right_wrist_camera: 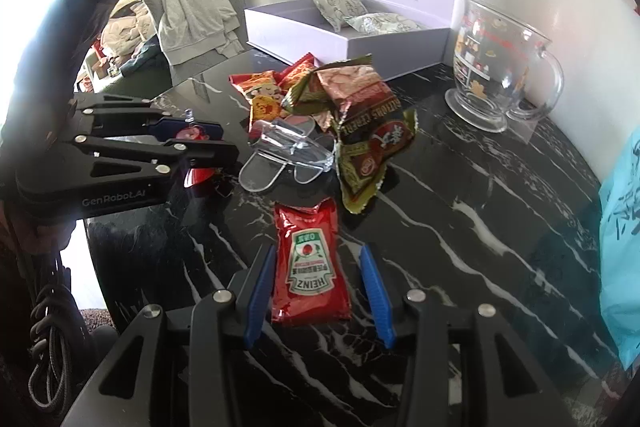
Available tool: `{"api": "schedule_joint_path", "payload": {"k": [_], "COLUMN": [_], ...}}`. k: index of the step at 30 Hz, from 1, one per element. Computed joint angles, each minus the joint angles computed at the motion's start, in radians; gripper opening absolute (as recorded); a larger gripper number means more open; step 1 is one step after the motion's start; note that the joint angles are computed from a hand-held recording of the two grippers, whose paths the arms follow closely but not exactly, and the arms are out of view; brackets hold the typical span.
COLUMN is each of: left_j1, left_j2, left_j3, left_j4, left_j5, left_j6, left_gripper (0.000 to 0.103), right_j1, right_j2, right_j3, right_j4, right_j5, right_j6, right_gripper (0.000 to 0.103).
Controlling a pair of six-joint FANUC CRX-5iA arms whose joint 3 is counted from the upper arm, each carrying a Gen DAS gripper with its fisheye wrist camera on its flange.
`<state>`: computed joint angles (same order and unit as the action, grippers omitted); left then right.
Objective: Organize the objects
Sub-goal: 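Lift the pinwheel and ketchup packet and carry both over the lavender box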
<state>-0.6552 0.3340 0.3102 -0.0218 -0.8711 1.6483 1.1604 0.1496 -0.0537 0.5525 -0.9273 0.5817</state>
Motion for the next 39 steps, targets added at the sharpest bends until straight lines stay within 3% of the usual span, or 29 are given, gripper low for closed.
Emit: {"api": "schedule_joint_path", "payload": {"k": [4, 6, 9, 22, 39], "left_j1": [-0.001, -0.001, 0.0, 0.011, 0.01], "left_j2": [0.002, 0.003, 0.005, 0.006, -0.021], "left_j3": [0.005, 0.007, 0.011, 0.012, 0.021], "left_j4": [0.001, -0.001, 0.0, 0.028, 0.019], "left_j5": [-0.004, -0.005, -0.013, -0.025, -0.033], "left_j6": [0.003, 0.008, 0.012, 0.082, 0.062], "left_gripper": [0.022, 0.022, 0.022, 0.019, 0.019], "right_j1": [0.002, 0.002, -0.003, -0.019, -0.006], "right_j2": [-0.003, -0.007, -0.012, -0.049, -0.057], "right_j3": [-0.006, -0.014, -0.019, -0.056, -0.057], "right_j4": [-0.002, 0.01, 0.005, -0.033, 0.026], "right_j5": [0.018, 0.025, 0.035, 0.115, 0.112], "right_j6": [0.017, 0.006, -0.012, -0.064, -0.073], "right_gripper": [0.044, 0.027, 0.025, 0.021, 0.021]}}
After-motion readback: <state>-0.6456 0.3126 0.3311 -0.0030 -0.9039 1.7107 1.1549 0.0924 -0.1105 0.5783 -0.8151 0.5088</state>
